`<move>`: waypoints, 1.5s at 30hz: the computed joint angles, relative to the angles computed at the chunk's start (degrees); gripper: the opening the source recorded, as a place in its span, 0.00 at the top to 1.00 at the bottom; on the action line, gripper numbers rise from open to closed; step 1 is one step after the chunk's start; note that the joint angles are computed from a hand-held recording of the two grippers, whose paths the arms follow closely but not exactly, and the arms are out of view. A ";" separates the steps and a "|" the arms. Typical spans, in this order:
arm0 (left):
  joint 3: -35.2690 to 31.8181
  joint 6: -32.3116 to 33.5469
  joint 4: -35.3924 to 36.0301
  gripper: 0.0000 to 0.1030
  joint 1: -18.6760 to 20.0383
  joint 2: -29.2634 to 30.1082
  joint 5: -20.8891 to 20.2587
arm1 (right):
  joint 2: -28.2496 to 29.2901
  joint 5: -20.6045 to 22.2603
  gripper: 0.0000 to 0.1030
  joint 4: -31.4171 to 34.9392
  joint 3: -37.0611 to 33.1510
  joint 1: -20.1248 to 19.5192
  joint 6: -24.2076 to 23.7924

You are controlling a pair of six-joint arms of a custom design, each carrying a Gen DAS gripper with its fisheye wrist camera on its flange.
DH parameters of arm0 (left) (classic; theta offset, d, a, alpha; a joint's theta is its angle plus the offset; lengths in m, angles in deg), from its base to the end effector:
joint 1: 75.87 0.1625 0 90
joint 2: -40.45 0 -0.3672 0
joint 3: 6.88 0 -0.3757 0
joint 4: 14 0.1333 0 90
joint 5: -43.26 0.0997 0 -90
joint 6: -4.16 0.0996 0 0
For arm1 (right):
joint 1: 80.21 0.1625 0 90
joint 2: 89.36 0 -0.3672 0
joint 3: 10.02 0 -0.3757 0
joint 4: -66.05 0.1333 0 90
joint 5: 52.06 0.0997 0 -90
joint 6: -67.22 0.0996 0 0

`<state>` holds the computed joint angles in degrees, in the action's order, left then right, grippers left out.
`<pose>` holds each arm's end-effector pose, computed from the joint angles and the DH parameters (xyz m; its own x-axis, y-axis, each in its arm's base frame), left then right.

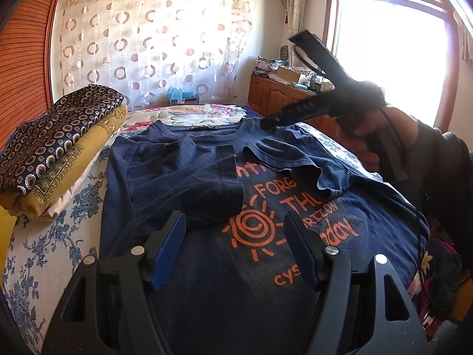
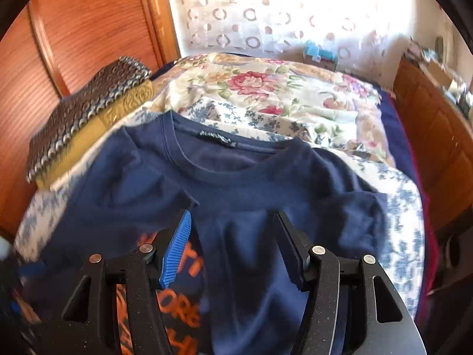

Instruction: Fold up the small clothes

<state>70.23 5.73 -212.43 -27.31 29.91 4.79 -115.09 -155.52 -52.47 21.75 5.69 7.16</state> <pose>-0.2559 -0.6091 -0.0947 -0.7983 0.0354 -0.6012 0.5150 0.5576 -0.6511 0.0502 -0.8393 0.2310 -0.5382 -0.7196 0.4387 -0.8021 0.5972 -0.0045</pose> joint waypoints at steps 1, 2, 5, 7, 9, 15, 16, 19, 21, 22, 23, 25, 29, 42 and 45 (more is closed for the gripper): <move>0.14 0.16 -0.06 0.33 -0.03 -0.13 0.11 | -0.96 -0.10 0.42 -0.70 1.37 -0.20 -1.03; 0.28 0.38 -0.13 0.33 -0.09 -0.32 0.34 | -1.63 -0.23 0.42 -1.74 2.50 -0.33 -1.54; 0.53 1.45 -0.79 0.33 -0.15 -0.89 1.53 | -4.24 -1.56 0.41 -8.58 7.71 -1.25 -3.94; 0.68 2.04 -1.21 0.33 -0.04 -1.54 2.20 | -4.92 -1.49 0.41 -10.82 9.20 -2.16 -4.68; 1.03 2.72 -1.45 0.33 0.28 -2.48 2.91 | -5.19 -1.47 0.41 -12.55 10.18 -2.83 -5.43; -0.36 5.26 0.88 0.33 2.48 -4.10 5.16 | -3.32 -2.71 0.41 -15.14 8.81 -3.68 -5.92; -1.30 5.47 2.30 0.33 2.92 -3.98 6.62 | -3.25 -2.34 0.41 -14.50 8.74 -3.69 -6.04; -3.27 5.38 6.96 0.33 4.61 -4.60 7.72 | -3.31 -1.68 0.41 -13.41 9.19 -3.56 -6.96; -4.52 4.42 10.22 0.33 5.86 -5.07 7.64 | -3.25 -2.17 0.41 -14.41 10.28 -3.48 -8.26; -4.97 4.21 11.22 0.33 6.25 -5.17 7.56 | -3.13 -3.05 0.39 -15.74 11.06 -3.50 -9.50; -5.83 3.48 13.22 0.33 6.86 -5.30 7.37 | -4.00 -1.73 0.33 -18.21 12.99 -3.79 -10.59; -7.37 2.95 15.61 0.33 7.48 -4.91 7.31 | -4.63 0.24 0.30 -19.13 13.79 -4.46 -10.97; -10.59 2.50 19.55 0.33 8.69 -4.05 5.55 | -1.60 0.91 0.21 -9.18 4.99 -5.11 -4.95; -19.96 -5.01 34.16 0.33 12.35 -1.34 5.02 | -1.89 0.62 0.20 -10.55 5.88 -5.10 -5.62; -21.12 -7.83 37.15 0.33 13.02 -1.05 5.30 | -2.00 0.59 0.20 -10.89 6.21 -5.09 -5.74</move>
<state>49.11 -2.10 -175.28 -14.30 28.86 10.09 -117.10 -154.93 -63.35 27.96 0.60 1.42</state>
